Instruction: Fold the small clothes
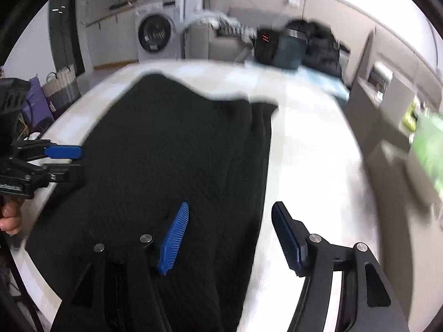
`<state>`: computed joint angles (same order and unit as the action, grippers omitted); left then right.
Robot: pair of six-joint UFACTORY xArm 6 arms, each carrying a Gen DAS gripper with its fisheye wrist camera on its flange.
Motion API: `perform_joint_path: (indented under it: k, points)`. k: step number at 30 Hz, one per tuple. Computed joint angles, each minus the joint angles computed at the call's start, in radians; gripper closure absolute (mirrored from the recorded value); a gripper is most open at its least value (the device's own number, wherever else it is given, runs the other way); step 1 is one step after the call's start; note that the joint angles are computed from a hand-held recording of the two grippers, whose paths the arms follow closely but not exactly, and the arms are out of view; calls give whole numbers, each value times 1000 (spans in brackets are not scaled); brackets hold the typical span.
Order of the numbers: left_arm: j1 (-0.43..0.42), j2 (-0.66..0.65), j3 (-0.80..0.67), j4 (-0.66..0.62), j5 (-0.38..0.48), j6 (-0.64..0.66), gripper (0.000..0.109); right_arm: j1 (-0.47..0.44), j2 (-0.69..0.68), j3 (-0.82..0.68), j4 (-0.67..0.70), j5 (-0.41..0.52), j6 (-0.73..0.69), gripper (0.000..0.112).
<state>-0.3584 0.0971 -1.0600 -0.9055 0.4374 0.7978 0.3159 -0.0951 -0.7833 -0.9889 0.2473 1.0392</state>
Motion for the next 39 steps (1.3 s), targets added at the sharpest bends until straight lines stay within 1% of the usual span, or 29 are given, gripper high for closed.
perform_joint_path:
  k: [1,2,3,4,5,6,7,8,10,12,15,16,17,18,20,22,24,25,26,27,28,29,30,31,33,34,36,37,39]
  points:
    - [-4,29,-33,21,-7,-26,45,3,23,-22,43,-19,-42,48]
    - [-6,59,-64,28,-11,-39,45,16,71,-71,102,-10,-111,48]
    - [-10,87,-92,55,-21,-67,45,27,105,-109,121,14,-138,48]
    - [-17,122,-117,124,-45,-126,45,36,138,-142,152,28,-178,48]
    - [-19,141,-131,177,-50,-164,45,37,177,-175,208,16,-247,49]
    - [-20,157,-140,215,-53,-177,45,43,217,-206,265,20,-320,49]
    - [-23,162,-142,216,-62,-166,45,50,254,-242,297,65,-367,49]
    - [-24,160,-138,194,-66,-131,45,55,267,-252,296,86,-372,50]
    - [-15,147,-124,171,-54,-90,45,35,254,-231,267,74,-354,50]
    - [2,130,-112,166,-30,-91,45,12,228,-211,270,89,-353,47]
    - [24,124,-123,107,-9,-68,45,-19,174,-161,349,82,-374,45]
    - [28,132,-137,98,-12,-63,45,-29,162,-153,325,71,-344,45]
    - [30,154,-167,118,-18,-82,45,-38,157,-152,301,53,-312,45]
    - [31,173,-194,139,-20,-108,45,-52,168,-167,311,37,-316,45]
    - [37,236,-288,125,-6,-112,45,-58,200,-201,321,6,-299,45]
    - [41,300,-383,186,14,-171,45,-49,251,-259,358,0,-333,46]
    - [44,371,-483,251,33,-213,45,-39,287,-297,326,2,-330,46]
    - [46,399,-522,286,38,-245,45,-30,306,-325,309,39,-333,47]
    - [53,441,-576,337,48,-296,45,-14,339,-370,288,112,-336,48]
    - [64,485,-633,369,78,-331,47,-14,357,-394,290,144,-353,48]
    - [75,526,-689,380,117,-359,52,-17,362,-397,281,157,-350,48]
    - [84,540,-705,354,132,-346,53,-27,354,-382,290,145,-341,48]
    - [87,535,-696,311,119,-296,53,-32,344,-370,300,140,-338,48]
    - [90,534,-695,309,127,-282,53,-42,333,-356,306,133,-337,48]
    - [87,508,-670,343,115,-321,53,-62,300,-311,327,102,-341,48]
    - [85,497,-659,331,105,-310,53,-68,281,-286,349,78,-353,48]
    - [72,459,-617,270,51,-233,53,-77,259,-259,336,43,-341,48]
    - [66,463,-627,264,36,-219,52,-83,257,-261,326,25,-328,48]
    - [63,518,-713,331,65,-278,52,-87,256,-262,309,-9,-298,48]
